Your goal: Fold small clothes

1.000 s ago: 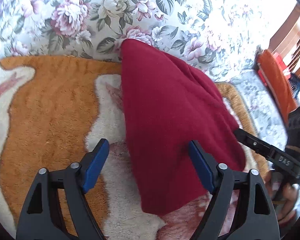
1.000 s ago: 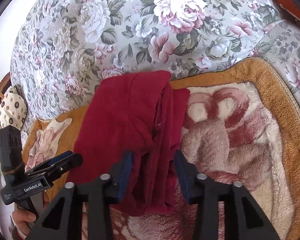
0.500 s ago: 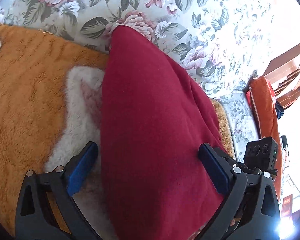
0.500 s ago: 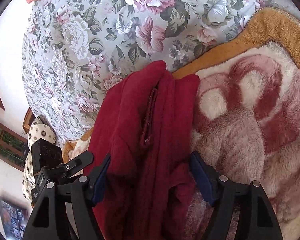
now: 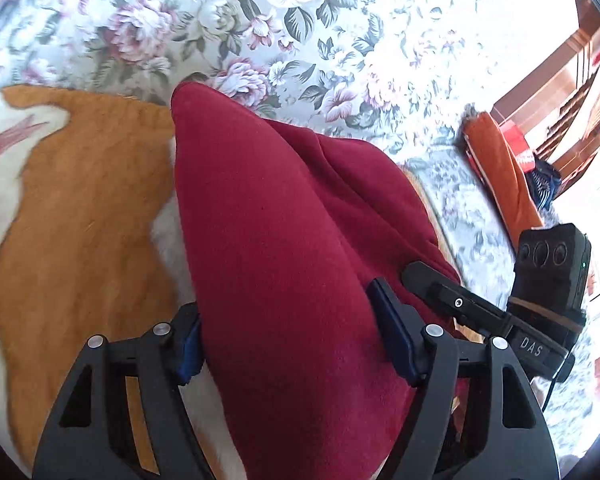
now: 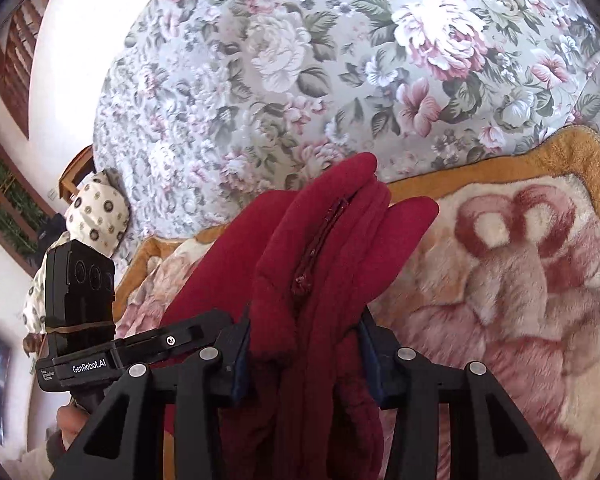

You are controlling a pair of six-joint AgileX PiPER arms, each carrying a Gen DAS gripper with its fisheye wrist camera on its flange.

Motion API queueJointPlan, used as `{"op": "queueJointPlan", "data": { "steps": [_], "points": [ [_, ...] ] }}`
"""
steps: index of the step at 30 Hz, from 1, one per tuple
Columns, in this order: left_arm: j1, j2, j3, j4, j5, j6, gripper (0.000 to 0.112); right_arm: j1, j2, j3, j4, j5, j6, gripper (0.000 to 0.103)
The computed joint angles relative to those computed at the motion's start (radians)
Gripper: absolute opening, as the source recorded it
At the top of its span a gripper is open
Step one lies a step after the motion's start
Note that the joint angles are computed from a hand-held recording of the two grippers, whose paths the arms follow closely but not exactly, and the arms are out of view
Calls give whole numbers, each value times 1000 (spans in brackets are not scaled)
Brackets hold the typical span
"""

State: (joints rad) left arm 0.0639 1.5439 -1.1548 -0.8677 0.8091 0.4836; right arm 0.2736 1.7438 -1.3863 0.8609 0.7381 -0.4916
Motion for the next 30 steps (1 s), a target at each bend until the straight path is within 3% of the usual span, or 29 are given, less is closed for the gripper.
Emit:
{"op": "queueJointPlan", "data": {
  "steps": [3, 5, 8, 11, 15, 18, 20, 23, 26, 30],
  "points": [
    [27, -122, 144, 66, 25, -31, 73, 29, -86, 158, 52, 9, -21, 44],
    [2, -189, 228, 172, -21, -105, 73, 70, -129, 242, -35, -25, 60, 50],
    [26, -248, 292, 177, -22, -117, 74, 93, -215, 320, -143, -79, 147, 52],
    [13, -310, 280, 287, -39, -252, 74, 55, -288, 324, -93, -70, 143, 52],
    [-56, -341, 250, 424, -99, -395, 74, 114, -242, 192, -301, -82, 333, 52],
    [-128, -302, 226, 536, -143, -515, 74, 143, -128, 83, -351, -63, 394, 41],
    [-162, -268, 206, 606, -147, -576, 74, 150, -55, 25, -401, -43, 459, 11],
    [-193, -234, 188, 671, -157, -632, 74, 127, -65, 51, -357, -76, 423, 7],
    [-200, -210, 196, 674, -185, -634, 78, 158, -101, 82, -521, -106, 535, 7],
    [-193, -179, 199, 632, -198, -623, 79, 167, -57, 101, -547, -149, 545, 7]
  ]
}}
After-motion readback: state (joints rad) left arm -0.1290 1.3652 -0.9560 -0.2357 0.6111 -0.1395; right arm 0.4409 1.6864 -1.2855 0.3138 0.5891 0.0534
